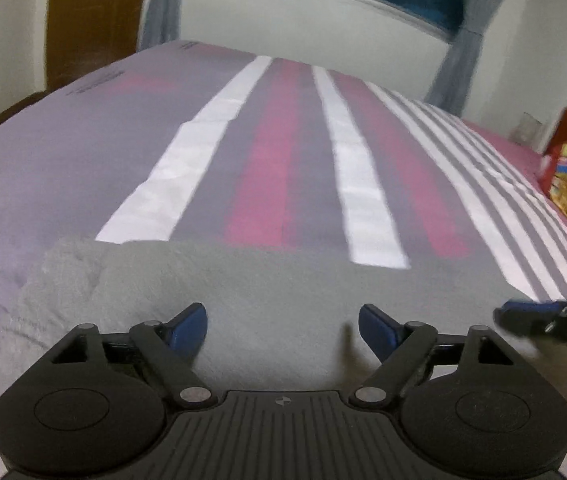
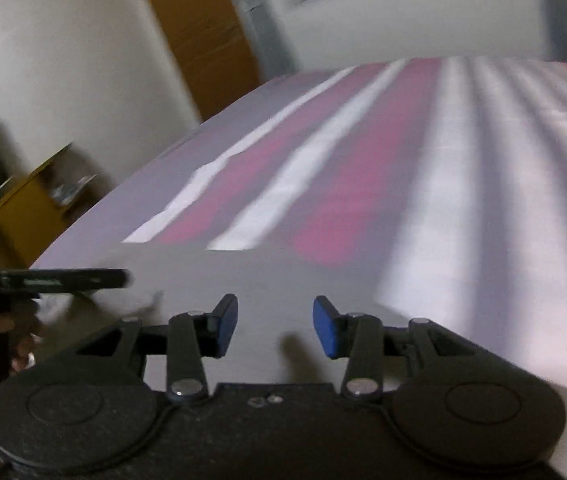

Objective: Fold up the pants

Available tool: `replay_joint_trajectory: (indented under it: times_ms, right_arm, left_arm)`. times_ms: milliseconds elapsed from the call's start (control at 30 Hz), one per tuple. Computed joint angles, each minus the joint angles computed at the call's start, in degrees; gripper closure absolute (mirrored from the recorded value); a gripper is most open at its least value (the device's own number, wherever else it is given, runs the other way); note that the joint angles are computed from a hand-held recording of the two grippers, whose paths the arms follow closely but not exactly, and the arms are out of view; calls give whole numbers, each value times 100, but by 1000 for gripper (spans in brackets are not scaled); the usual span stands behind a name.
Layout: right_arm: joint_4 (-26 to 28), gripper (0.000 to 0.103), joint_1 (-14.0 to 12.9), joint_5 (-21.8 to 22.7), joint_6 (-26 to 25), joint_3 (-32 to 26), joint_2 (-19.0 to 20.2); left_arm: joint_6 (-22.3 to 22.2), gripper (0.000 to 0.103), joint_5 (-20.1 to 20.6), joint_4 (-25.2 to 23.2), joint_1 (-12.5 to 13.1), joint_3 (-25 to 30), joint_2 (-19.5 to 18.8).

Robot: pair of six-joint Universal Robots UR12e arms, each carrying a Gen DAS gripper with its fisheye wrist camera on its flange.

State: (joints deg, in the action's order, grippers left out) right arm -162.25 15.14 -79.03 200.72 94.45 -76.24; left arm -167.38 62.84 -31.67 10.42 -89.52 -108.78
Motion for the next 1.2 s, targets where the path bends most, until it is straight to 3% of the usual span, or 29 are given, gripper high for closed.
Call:
replay_joint_trajectory:
  times_ms: [67,133,233,300,333,433,533,600,667,700,733,800,833,900,1033,1100,1200]
  right_arm:
    - [83,61,30,247,104,-267,262]
    - [89,61,37,189,74,-351,399]
    - [157,58,-11,-729,309,-308,386]
    - [273,59,-205,-566,836,-143,216]
    - [202,55,-269,-483,948,-3,72]
    - [-597,52,-461,-385,925,799,-580]
    - [-841,49,-665,-486,893,1699,-1462]
    - [-669,48,-895,-311,897,2201,-2021]
    - [-192,43,-1129,-341,864,2645,-2557]
    - [325,31,-1239,-475,889,2775,-2806]
    - [655,37,-1307,-768,880,2894,-2988]
    - [800,51,-1529,-1142,1406,3226,-3480]
    - [832,44,-1594,-1383,1943,3355,-3747]
    - [397,43,-1577,-1955,2530,3689,-4253]
    - [65,43,-1767,-2257,3579,4297,-5220]
    - [-120,45,-1713,-2393,3940,4452,-5311]
    - [-394,51,-1863,-2163,4328,4649,-5418]
  left_arm:
    - [-109,20,-72,-269,-2,240,-164]
    - [-57,20,-2,-417,-50,426,-316]
    - [264,20,427,-405,-222,555,-417]
    - [339,20,633,-387,-282,527,-363]
    - [283,20,575,-318,-267,456,-290]
    - [180,20,-29,254,-53,-91,103]
    - [108,20,-314,843,172,-707,498]
    - [111,19,-168,704,245,-902,646]
    - [215,19,89,143,274,-908,684]
    - [304,19,51,122,308,-954,698]
    - [207,19,165,171,301,-1002,755]
    - [-42,18,282,208,282,-1066,893]
    - [-87,18,189,321,304,-1156,974]
    - [-42,18,84,451,345,-1337,1107]
    - [456,18,362,263,325,-1507,1206]
    - [469,16,433,400,306,-1589,1222]
    - [208,9,484,326,258,-1524,1175]
